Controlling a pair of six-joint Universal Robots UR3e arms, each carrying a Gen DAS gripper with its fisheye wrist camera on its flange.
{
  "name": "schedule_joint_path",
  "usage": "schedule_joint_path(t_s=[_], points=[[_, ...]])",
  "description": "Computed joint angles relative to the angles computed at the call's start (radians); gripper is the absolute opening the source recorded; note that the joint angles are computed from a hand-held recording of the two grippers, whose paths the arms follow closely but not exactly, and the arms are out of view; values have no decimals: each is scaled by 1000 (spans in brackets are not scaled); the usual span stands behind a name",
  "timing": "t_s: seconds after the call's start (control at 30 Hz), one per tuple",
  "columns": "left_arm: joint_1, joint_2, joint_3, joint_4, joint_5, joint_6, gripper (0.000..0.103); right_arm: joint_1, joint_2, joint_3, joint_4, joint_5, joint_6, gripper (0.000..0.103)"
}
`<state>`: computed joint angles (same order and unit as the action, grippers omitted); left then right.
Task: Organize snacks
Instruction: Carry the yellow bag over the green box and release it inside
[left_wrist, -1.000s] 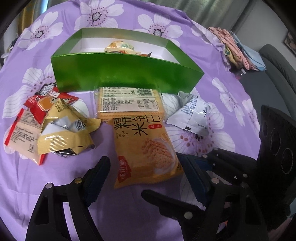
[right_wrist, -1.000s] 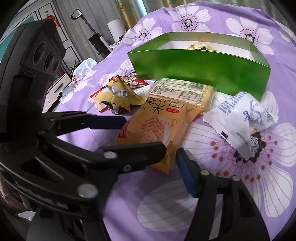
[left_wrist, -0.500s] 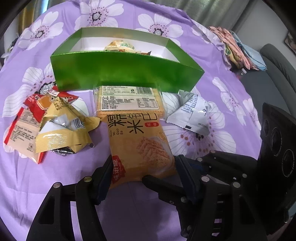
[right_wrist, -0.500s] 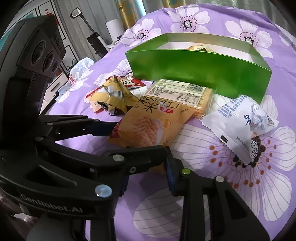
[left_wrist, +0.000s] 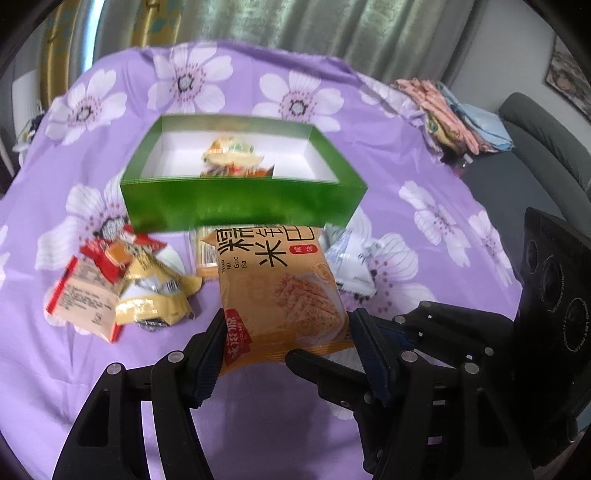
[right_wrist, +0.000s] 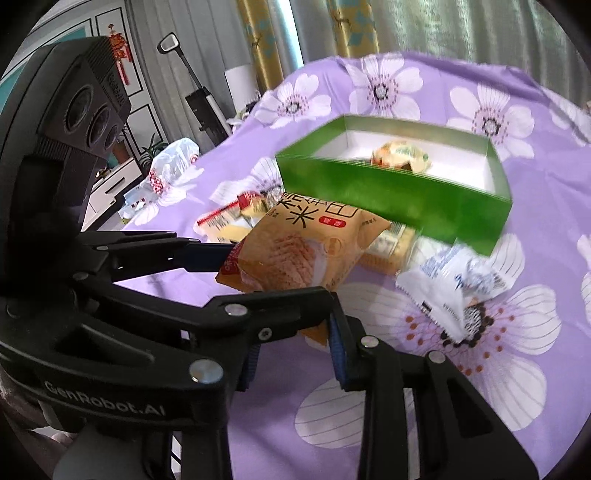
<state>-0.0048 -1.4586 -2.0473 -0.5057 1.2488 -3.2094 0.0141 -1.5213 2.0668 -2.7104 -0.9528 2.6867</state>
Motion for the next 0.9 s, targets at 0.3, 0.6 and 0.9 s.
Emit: schedule_joint_path(t_s=[0.3,0.6,0.9], points=[[1,18,45,5,11,24,66,-2,-39,-24,-29,11,14,33],[4,-16,108,8,14,28,66,6,10,-101,-49,13,39,33],[8,-62,170,22,17,41,66,15,59,-166,-75,9,58,33]])
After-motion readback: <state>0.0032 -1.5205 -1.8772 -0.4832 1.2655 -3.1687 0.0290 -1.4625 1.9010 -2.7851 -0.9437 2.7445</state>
